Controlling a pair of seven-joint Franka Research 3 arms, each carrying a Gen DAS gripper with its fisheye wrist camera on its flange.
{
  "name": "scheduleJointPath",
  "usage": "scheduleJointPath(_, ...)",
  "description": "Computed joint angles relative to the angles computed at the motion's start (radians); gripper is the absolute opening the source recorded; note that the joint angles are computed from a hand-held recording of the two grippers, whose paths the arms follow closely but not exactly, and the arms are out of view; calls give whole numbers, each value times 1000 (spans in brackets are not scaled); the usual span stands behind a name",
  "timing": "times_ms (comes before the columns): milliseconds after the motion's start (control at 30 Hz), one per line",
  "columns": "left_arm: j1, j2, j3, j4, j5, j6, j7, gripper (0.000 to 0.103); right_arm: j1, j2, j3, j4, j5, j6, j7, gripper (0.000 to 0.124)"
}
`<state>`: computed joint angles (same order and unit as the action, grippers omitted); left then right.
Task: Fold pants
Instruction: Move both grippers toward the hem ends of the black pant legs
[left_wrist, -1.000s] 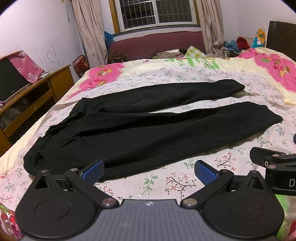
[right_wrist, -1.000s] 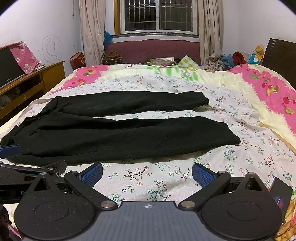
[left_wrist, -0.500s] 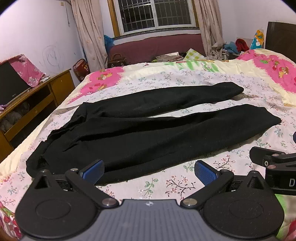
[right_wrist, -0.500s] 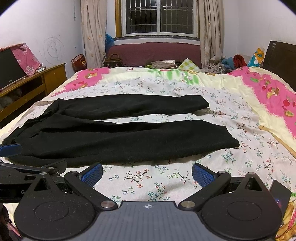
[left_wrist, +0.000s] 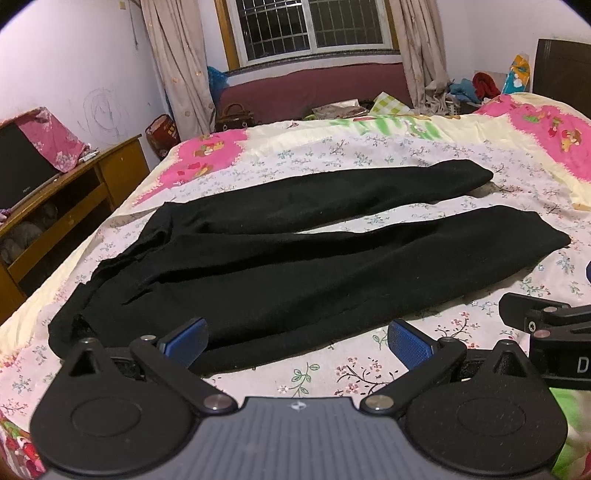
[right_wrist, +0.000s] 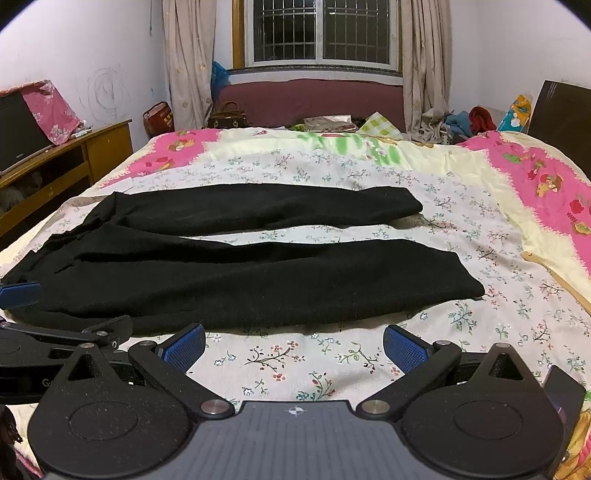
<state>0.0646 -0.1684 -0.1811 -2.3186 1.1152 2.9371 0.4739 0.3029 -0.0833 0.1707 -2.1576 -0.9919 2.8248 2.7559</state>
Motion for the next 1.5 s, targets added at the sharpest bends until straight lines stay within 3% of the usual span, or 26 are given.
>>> scheduleJointPath(500, -19, 137, 51, 111, -114, 14, 122, 103, 52, 130, -54, 131, 103, -9, -154, 91)
scheduleJointPath(1000, -87, 365, 144, 369, -233, -4, 280, 103, 157, 357, -179, 383, 378, 31, -465, 91)
scheduleJointPath(1100, -92, 412, 160, 429, -234, 12, 335, 103, 138, 408, -161, 446, 486, 39, -608, 91)
scheduleJointPath(1200, -67, 479, 147, 506, -298, 43, 491, 103, 99, 492, -116, 558, 610, 20, -787, 91)
scheduleJointPath(1267, -30, 525, 112, 560, -399, 45, 619, 103, 70, 565, -77, 668, 687, -23, -922, 91)
scheduleJointPath(1367, 60, 603, 9, 669, -607, -10, 822, 103, 51, 682, -38, 866, 767, -119, -1104, 91)
scheduleJointPath(1433, 82, 648, -12, 744, -687, -53, 895, 103, 47, 759, -16, 1003, 816, -186, -1209, 91)
scheduleJointPath(1500, 71, 679, 7, 799, -725, -95, 922, 103, 56, 841, -8, 1154, 857, -271, -1286, 91)
